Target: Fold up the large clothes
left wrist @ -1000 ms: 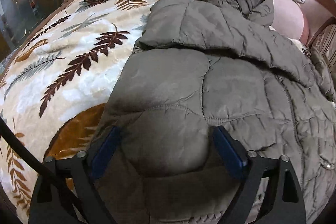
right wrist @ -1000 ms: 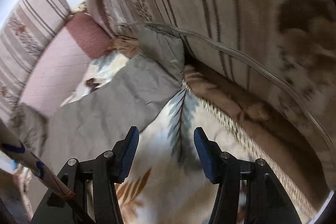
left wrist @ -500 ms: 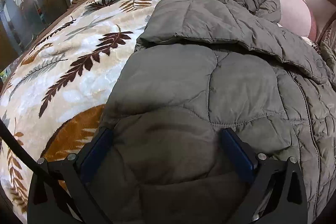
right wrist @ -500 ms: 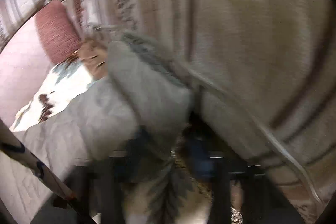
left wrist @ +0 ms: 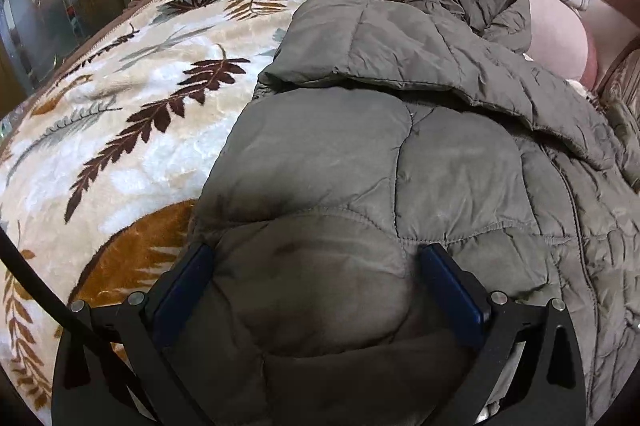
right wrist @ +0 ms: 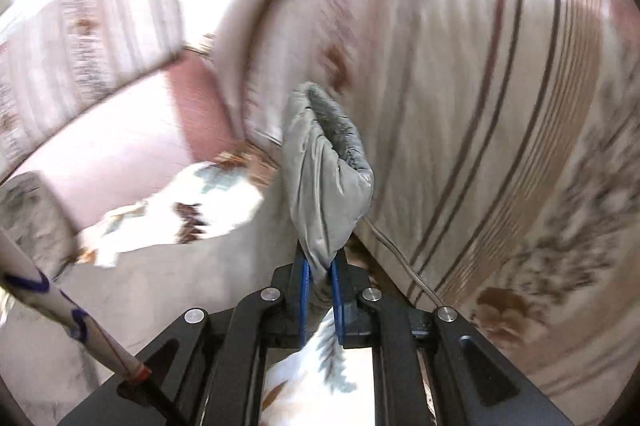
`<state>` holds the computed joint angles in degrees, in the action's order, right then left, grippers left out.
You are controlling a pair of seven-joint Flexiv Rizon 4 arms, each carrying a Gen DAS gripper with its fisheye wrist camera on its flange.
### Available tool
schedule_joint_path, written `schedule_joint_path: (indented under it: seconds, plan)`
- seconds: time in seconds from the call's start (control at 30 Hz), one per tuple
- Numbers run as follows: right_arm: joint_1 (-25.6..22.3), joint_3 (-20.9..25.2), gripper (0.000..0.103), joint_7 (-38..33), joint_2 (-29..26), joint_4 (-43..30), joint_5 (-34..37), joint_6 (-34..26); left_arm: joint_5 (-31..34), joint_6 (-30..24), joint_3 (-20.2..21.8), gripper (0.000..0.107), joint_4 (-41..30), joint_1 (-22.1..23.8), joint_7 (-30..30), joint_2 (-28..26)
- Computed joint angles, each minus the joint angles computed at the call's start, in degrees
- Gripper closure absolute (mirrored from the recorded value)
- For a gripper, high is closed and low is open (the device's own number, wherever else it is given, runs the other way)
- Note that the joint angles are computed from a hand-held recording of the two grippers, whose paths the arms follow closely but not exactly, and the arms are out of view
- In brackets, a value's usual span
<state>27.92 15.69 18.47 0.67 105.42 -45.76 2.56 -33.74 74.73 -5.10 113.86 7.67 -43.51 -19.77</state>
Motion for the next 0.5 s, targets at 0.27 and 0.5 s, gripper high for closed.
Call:
schedule_joint_path:
  seconds: [0.27,0.5]
  plan:
    - [11.25,-1.05,0.093,-9.25,-12.12,-21.63,-9.23,-8.88,5.33,1.02,2.39,0.004,-0.49,-1.89,-2.78,-0.40]
    - [19.57,-8.02,0.093,-20.00,-26.92,-43.15,-12.45,-4.07,-19.66,-0.37,-7.77,0.004,3.96,6.38,14.87,4.42]
